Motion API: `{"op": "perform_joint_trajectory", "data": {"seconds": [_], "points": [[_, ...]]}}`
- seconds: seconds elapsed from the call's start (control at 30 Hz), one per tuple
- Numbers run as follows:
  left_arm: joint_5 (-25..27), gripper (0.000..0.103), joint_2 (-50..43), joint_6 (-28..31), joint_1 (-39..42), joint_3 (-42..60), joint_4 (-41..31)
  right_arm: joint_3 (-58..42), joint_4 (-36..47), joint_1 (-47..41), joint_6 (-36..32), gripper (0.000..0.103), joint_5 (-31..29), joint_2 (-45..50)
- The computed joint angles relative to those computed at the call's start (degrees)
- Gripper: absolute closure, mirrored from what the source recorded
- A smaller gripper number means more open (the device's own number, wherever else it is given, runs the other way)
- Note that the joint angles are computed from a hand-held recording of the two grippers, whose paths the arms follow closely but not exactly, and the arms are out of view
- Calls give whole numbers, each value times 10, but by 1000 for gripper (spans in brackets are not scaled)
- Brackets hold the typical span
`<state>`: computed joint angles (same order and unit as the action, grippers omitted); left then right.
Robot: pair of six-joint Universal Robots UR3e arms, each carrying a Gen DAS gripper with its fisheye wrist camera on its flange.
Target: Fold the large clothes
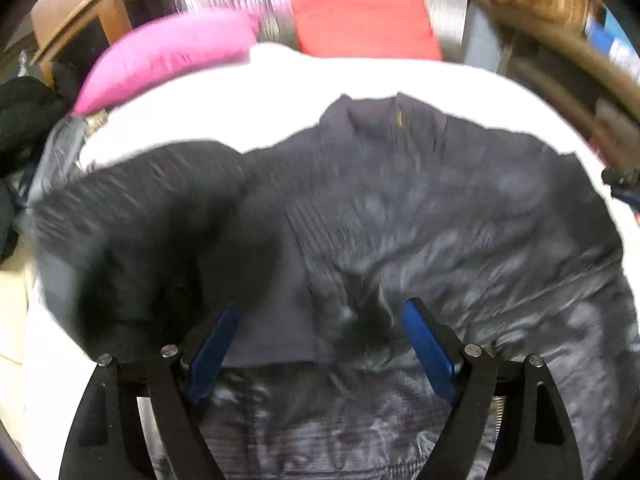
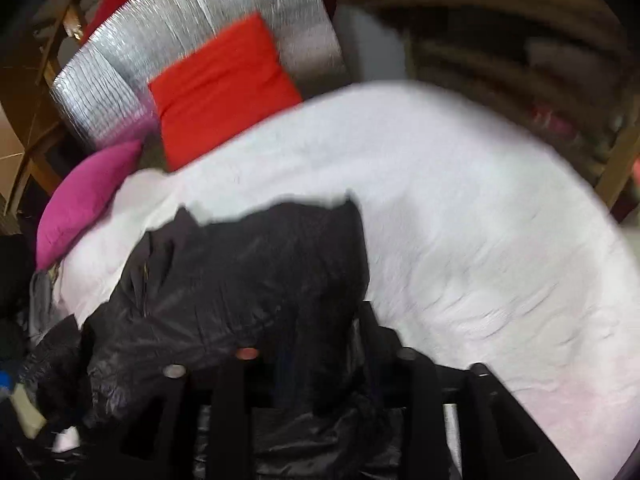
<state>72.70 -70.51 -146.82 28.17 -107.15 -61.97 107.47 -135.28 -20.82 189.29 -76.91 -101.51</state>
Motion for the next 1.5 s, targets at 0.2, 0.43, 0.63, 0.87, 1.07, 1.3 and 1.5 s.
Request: {"op": "perform_joint_trajectory", "data": {"seconds": [0.2,0.43,0.63,0.87,1.07,1.3,1.5], "points": [[-158,15,16,57,205,99,-120,22,-108,81,0,16,-50,-41],[-242,14,-141,-26,342,248,-248,22,-116,156,-11,16,-47,-2],[-256,15,-187,-66,302,252,-233,14,-134,223,-25,16,-89,46],[-219,95,-148,-95,229,143,-83,25,-136,201,-25,16,-67,45],[-143,97,7,-57,127,-40,88,35,-118,159,-2,16,-31,25],[83,97,-20,-28,-106,-202,300,34,-91,139,7,16,-2,25],[35,22,22,22,-73,-151,157,28,-76,140,-3,16,17,30]]}}
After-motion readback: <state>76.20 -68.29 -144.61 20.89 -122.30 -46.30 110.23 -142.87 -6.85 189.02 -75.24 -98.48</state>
